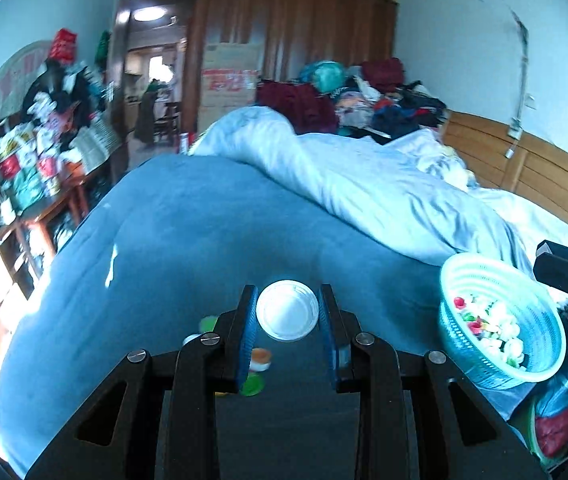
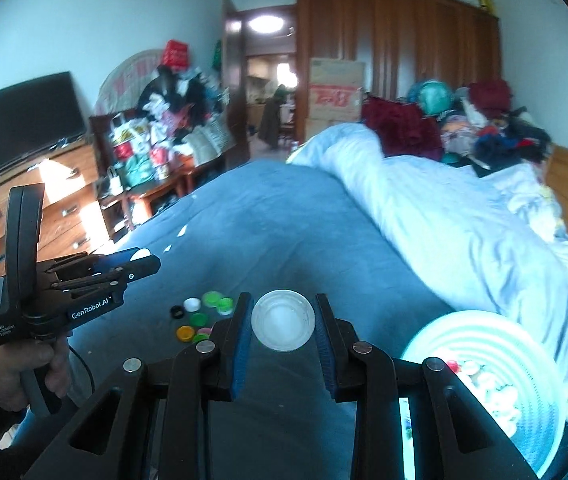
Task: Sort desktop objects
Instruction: 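Carry both white caps over the blue basket and open both tools to release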
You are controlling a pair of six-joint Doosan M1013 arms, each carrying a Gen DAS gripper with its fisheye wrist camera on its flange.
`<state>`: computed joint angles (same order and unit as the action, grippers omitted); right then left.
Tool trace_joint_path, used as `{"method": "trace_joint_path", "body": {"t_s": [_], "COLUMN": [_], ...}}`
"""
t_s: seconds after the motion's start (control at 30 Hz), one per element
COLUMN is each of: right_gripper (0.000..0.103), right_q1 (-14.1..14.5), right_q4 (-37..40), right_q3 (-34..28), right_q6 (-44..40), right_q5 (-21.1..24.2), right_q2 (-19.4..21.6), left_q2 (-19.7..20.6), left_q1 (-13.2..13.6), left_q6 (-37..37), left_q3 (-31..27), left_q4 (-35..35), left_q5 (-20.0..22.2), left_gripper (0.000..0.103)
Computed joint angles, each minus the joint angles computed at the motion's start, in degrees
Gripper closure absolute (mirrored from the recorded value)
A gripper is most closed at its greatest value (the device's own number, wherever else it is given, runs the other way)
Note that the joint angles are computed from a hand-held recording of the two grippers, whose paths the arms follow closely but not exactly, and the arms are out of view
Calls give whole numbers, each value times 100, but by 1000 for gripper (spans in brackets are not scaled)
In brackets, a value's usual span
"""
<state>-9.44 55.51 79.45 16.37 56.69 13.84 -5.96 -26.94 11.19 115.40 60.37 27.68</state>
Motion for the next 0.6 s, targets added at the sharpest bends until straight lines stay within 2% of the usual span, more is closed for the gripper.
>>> {"method": "trace_joint_path", "body": {"t_s": [0.33,0.6], "right_gripper": [71,70], "right_q1": [-443,-680], "right_q4": [334,444], "right_q3": [-12,-94], "right_q6": [79,167], "right_q5": [-115,-175], "right_q2": [-24,38], "left_q2": [270,509], "left_q1": [-535,-809], "left_q6": [642,1135], "left_q3": [-538,-923], "left_q4": [-81,-311], "left_q5": [194,263], "left_gripper": [78,78]}}
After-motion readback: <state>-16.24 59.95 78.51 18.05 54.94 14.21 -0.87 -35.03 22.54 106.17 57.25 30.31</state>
